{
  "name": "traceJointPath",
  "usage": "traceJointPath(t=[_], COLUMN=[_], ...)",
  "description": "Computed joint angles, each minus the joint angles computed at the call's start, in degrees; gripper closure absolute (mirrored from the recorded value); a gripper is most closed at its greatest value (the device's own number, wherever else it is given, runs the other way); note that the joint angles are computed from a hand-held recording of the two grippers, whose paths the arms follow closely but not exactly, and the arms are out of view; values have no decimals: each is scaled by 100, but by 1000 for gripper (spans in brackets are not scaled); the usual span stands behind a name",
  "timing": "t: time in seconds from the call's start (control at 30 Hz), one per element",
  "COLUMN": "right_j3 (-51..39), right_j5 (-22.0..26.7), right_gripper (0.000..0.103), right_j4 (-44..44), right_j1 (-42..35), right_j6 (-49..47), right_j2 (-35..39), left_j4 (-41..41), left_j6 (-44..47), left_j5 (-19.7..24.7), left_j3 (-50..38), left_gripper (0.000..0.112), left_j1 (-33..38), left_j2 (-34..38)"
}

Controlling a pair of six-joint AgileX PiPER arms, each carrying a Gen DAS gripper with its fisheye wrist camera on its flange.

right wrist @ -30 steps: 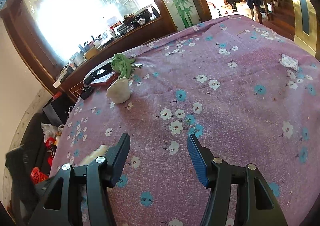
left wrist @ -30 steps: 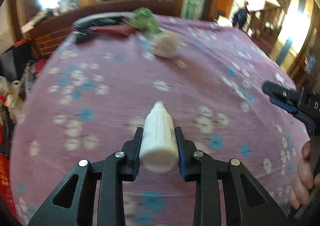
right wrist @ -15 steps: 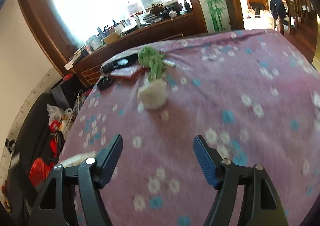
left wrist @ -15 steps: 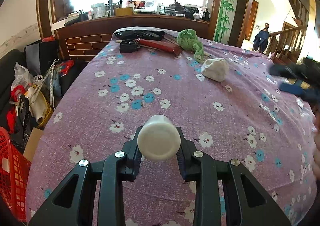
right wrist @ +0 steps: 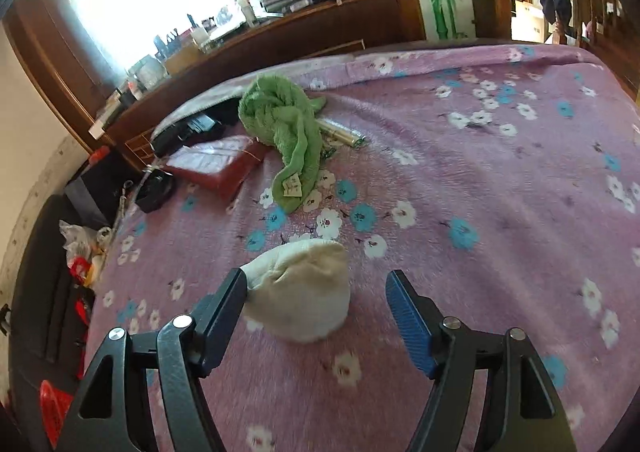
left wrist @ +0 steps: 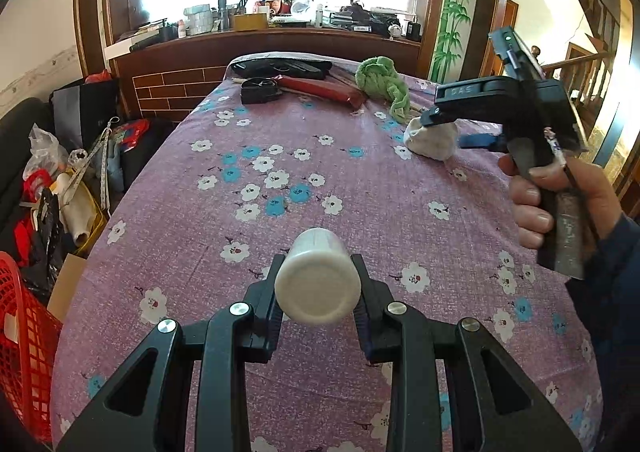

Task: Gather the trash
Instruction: 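Grasp the white cloth bundle with the right tool while the left tool lifts the bottle, then lift the spray bottle and cloth bundle and turn toward the red basket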

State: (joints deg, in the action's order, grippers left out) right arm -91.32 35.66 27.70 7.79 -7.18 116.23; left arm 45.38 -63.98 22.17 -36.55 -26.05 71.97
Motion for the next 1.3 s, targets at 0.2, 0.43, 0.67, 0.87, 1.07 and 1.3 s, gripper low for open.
traceJointPath(t=[0.2,0.43,0.67,0.87,1.07,1.3], right_j3=[916,3302,5272,5769,6040,6411], right_j5=[-384,-800,-1080,-924,-807,-875], right_gripper=[72,72,72,72,72,71], right_j4=[-358,359,637,134,-553,-1077], right_j1=[249,411,675,769,1146,1811], right_j6=[41,-768,-789,-176,600,1368], right_j2=[-729,-2843,-4920,-6012,-6809,-7159], left_j4=[-228,-277,233,12,229,762], left_j6=[241,303,-272,-194,-812,-2162], left_j5=[-87,-175,-58,489,1693,3788], left_j3=[-7,23,60,163,477,713], left_gripper=[83,84,84,83,83,83], left_j1=[105,138,-65,-566,-1729,-3832], left_j2=[-10,-45,-122,-742,-1766,-2472])
